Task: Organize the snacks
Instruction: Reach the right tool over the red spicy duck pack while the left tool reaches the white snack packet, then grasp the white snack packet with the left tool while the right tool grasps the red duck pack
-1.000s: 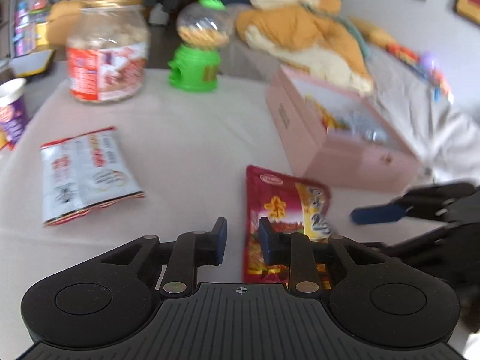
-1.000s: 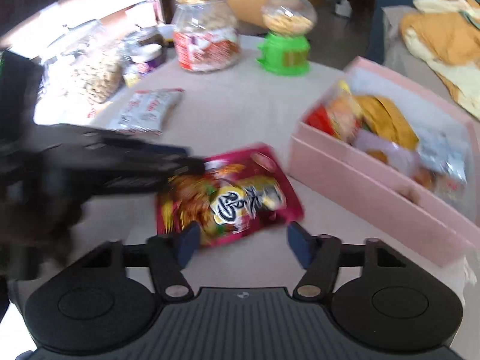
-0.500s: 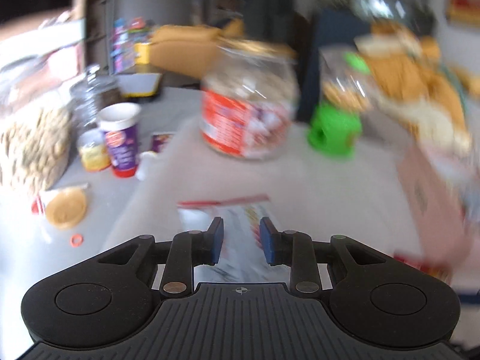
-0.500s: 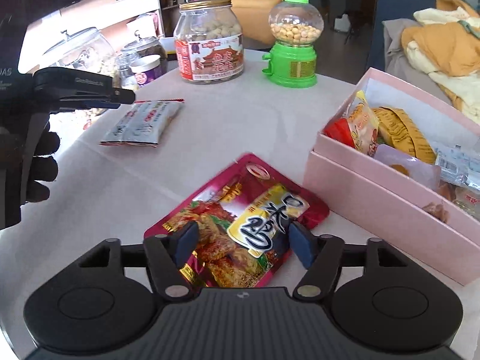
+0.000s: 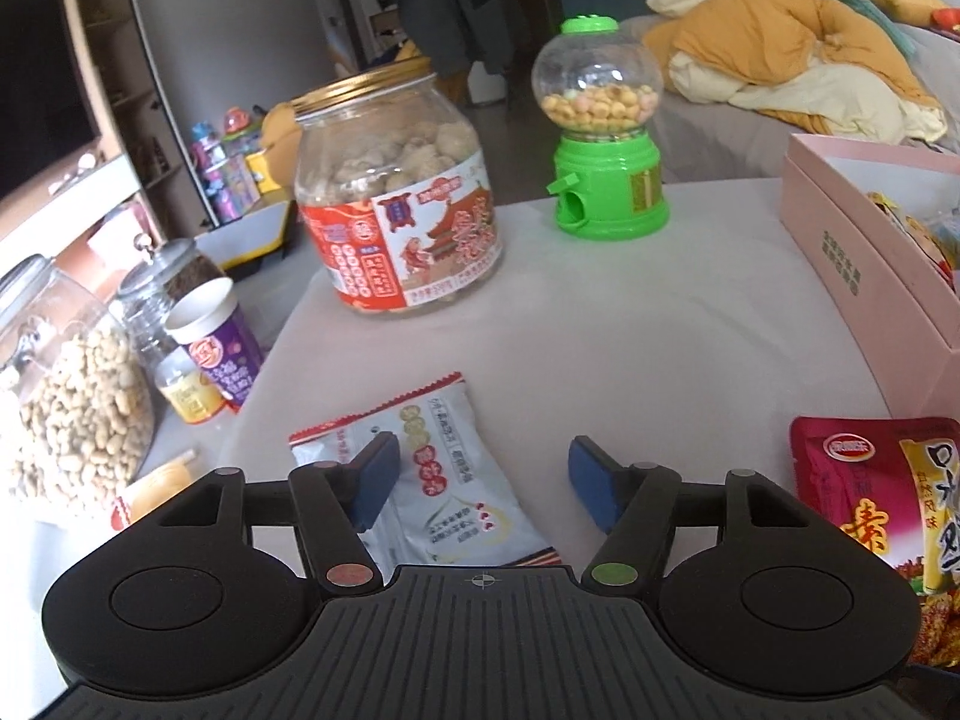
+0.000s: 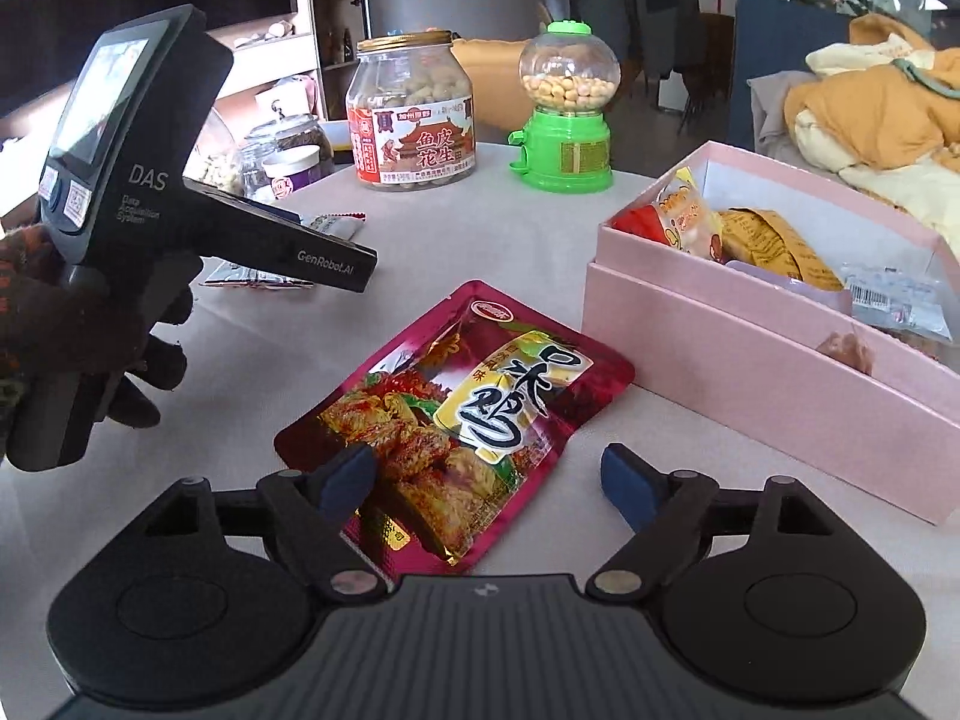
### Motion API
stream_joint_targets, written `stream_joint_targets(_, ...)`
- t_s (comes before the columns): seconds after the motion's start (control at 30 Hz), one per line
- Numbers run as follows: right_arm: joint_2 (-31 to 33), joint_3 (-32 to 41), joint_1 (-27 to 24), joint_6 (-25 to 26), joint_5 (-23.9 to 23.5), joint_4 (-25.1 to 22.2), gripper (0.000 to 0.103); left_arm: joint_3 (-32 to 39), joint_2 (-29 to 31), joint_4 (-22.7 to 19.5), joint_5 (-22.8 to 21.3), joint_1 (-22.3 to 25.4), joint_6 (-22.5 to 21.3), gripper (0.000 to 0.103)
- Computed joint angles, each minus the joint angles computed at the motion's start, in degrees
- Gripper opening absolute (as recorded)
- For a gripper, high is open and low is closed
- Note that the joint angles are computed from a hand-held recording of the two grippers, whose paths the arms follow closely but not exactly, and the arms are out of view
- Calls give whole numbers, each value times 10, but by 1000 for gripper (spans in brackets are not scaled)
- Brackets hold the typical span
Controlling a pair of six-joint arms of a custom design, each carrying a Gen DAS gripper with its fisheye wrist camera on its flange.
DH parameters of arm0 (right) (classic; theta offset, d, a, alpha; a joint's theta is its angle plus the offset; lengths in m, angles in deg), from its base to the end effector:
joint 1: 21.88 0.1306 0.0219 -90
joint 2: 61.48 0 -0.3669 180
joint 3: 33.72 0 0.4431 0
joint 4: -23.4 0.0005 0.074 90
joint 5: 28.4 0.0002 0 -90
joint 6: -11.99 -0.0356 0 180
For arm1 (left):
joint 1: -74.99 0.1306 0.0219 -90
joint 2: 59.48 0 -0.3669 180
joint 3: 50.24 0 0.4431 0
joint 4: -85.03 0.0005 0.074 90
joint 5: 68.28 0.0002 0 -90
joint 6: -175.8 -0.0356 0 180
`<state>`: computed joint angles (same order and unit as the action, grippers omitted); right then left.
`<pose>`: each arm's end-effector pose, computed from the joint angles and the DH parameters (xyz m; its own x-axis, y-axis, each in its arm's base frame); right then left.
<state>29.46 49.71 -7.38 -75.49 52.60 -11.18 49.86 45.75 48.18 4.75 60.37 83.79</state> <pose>0.5294 0.1421 0.3662 -0.6325 -0.2084 -0.7460 -0.3879 0.9189 0.0721 0.6216 -0.1519 0.3726 -0.6457 0.2031 -0.7361 0.0542 0.9737 0.2212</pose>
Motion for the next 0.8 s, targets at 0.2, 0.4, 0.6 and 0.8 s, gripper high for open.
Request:
stream_joint_targets(0.2,-3,-5,-1,-2,0,5,84,-31,-38,19,72,39,66,66)
stream_joint_targets(0.4,-2,2,4,-8,6,-2,84,-58,-56,48,224,121,240,65)
stream_joint_targets(0.6,64,116,27,-18,-5,-31,59,-73,-55,55,332,149,246,65)
stream_joint_targets(0.8,213,304,57,-36,-19,-114,33,-96,-50,121,394,164,286,64)
